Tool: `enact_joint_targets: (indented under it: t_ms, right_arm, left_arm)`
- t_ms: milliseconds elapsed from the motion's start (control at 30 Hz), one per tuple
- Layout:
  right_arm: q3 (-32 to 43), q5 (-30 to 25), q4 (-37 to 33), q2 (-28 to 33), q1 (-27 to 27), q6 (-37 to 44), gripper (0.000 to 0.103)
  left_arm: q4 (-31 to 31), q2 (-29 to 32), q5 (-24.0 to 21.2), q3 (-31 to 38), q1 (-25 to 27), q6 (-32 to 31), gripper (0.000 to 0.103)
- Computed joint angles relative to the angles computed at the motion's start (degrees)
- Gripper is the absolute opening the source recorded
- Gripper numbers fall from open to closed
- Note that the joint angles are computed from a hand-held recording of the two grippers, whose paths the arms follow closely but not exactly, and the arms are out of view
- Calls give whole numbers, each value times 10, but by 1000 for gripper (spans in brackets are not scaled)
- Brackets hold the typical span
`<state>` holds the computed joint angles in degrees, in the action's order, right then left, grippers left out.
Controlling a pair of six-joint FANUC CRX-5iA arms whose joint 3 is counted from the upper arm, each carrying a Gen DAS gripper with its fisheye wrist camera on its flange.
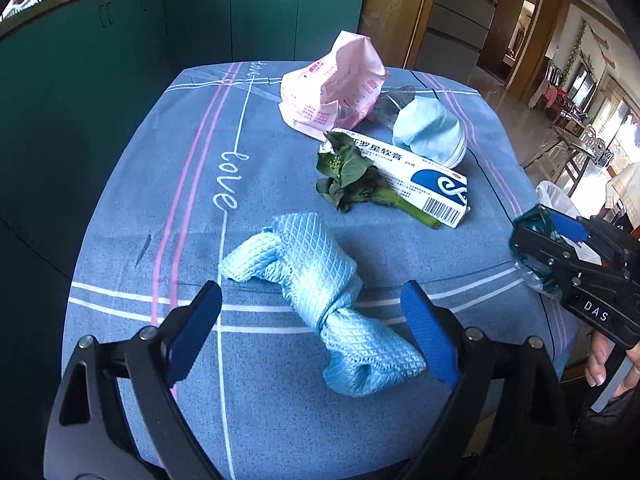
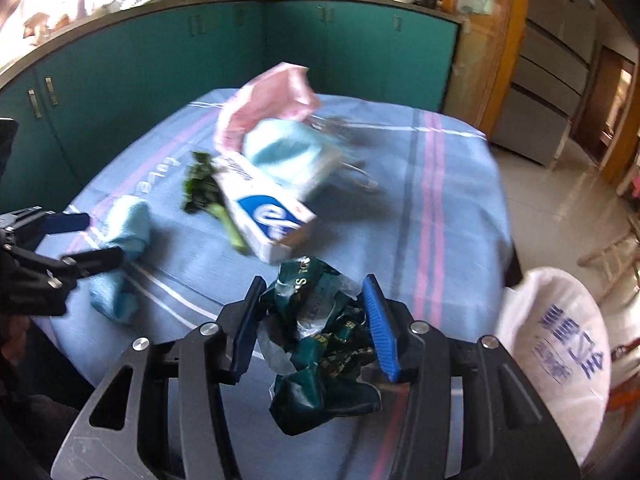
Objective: Collect trash
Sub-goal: 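Lower the dark green bag onto the table and open the right gripper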
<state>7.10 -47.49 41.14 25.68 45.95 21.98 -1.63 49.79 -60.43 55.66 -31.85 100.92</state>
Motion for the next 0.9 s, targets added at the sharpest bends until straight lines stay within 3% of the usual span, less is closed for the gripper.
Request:
enact_joint_targets:
  t_ms: [67,133,200,500,900]
  right_arm:
    - [-7,-9,-1,-4,-2,-12,52]
    - [-16,-6,-1,-10,-4,-26,69]
    - [-25,-3,11,-13,-4,-47,77]
    - [14,-4,-10,14,-2,-19,77]
    - [57,-66,-8,38,9,-2,77]
  left_arm:
    - [2,9,-7,16,0,-2,91]
    - [2,18,-15,30,-2,-3,91]
    - [-1,25,-23,41,-3,-3,91]
    - [-1,23,-26,36,-5,-2,92]
    - [-4,9,-11,14,-7,-3,94]
